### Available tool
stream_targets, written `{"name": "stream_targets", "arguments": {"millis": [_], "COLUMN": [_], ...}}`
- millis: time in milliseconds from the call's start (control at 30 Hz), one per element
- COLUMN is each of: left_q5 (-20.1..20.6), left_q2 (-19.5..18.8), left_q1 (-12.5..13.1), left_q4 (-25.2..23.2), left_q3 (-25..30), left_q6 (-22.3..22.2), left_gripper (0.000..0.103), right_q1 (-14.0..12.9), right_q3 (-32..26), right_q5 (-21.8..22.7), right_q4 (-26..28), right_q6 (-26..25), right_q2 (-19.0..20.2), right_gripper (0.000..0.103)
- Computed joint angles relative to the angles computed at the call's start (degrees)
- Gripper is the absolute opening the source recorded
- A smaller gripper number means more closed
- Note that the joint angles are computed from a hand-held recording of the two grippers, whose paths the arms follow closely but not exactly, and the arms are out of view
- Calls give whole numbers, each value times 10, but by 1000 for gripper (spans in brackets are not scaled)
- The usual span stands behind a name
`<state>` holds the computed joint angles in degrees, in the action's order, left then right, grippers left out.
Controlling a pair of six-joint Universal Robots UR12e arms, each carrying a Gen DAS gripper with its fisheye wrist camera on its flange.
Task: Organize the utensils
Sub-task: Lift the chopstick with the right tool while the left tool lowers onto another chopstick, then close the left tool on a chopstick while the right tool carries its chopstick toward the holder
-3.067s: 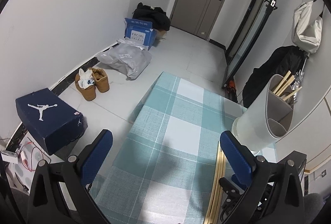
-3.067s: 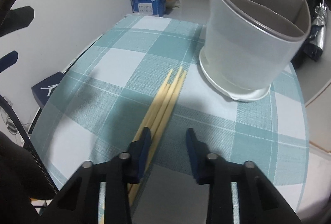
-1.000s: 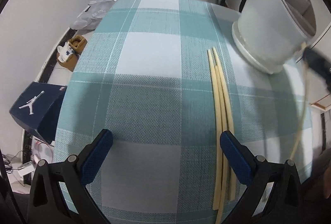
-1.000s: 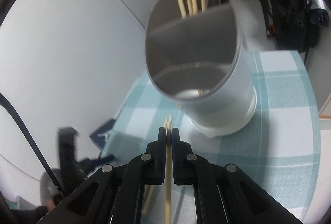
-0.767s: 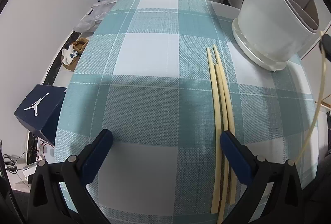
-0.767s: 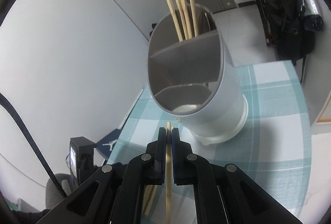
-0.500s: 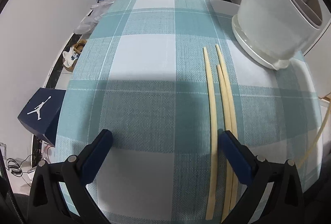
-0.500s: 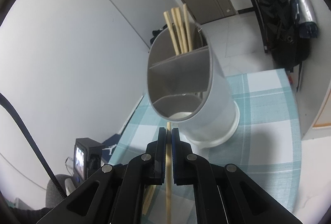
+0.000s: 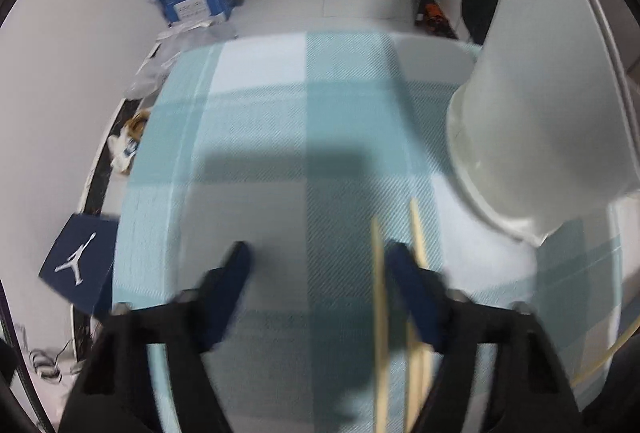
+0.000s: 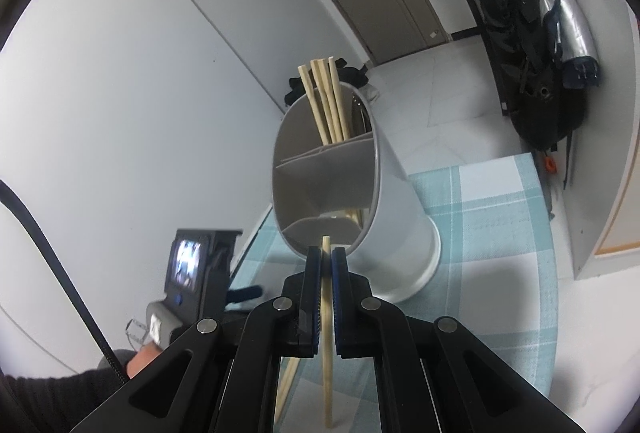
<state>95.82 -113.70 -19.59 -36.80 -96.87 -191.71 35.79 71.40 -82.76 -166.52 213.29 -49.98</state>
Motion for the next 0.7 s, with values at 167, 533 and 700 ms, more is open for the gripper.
{"name": "stream_targets", "arguments": {"millis": [167,533,700], "left_q5": [-32,-41,-22], "left_q2": [-2,24,52], "left_q1": [2,12,8], "left_q4": [3,81,182], "left_q3": [5,-23,-57], "left_q6": [0,-106,-109], "left_gripper": [5,1,0], "right_q1": [-3,-1,10], "right_q3": [-1,-10,-7], "right_q5": [0,-15,-42], "right_q4": [-4,-1,-6], "right_q6": [5,-5,-29], "right_q2": [1,4,0], "right_gripper": [4,4,4]}}
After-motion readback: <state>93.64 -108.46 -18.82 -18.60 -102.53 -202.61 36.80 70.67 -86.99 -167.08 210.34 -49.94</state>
